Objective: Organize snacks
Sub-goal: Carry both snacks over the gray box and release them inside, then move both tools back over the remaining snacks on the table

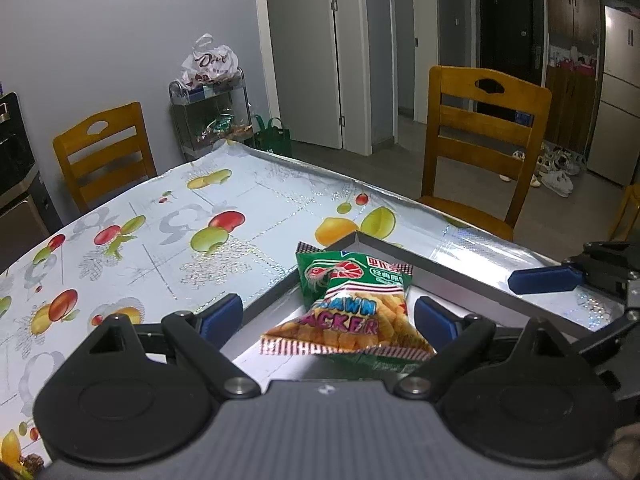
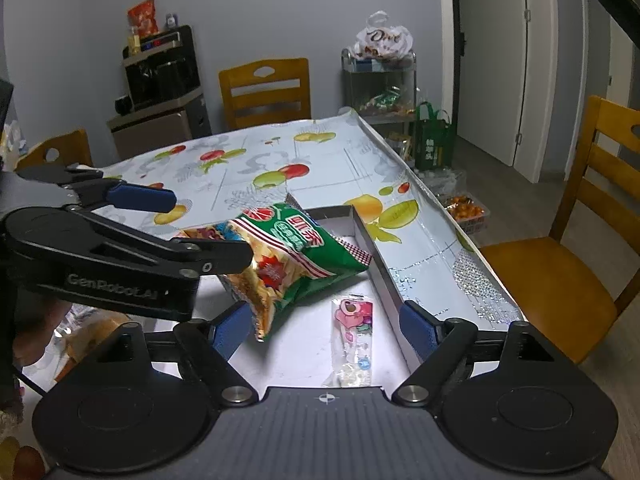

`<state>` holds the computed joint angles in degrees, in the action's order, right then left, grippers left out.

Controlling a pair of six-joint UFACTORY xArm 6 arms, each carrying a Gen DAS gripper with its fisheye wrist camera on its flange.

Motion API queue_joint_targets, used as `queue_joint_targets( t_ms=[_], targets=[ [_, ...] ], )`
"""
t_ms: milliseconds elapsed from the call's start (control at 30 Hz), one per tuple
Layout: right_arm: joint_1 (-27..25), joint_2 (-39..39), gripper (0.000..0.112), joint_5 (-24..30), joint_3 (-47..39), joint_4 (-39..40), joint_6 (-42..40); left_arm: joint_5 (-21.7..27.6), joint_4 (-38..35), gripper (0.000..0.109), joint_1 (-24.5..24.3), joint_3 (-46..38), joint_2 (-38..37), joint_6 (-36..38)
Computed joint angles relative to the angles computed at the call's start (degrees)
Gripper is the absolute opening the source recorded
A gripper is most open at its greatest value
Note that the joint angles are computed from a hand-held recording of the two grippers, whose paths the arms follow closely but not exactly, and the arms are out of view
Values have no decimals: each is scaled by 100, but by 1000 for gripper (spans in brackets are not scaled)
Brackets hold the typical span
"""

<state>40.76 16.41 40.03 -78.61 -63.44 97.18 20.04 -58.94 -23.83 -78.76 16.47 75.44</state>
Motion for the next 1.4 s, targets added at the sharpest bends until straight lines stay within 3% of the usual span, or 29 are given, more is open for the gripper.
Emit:
queue_joint_targets(
  t_ms=[267,600,900,1400],
  targets=[
    [218,84,100,102,-318,-135,39,304,-752,98,396,522,-663,552],
    [499,599,102,318,-1172,99,-552,765,-1440,100,1188,1102,-1367,1119],
    [670,1355,103,262,-2283,499,-1258,836,-1781,101,1958,1586,-1851,1545],
    [859,2557,103,488,-4032,1262,-2438,813,-2014,101,3031,1720,-1776,1838]
  ],
)
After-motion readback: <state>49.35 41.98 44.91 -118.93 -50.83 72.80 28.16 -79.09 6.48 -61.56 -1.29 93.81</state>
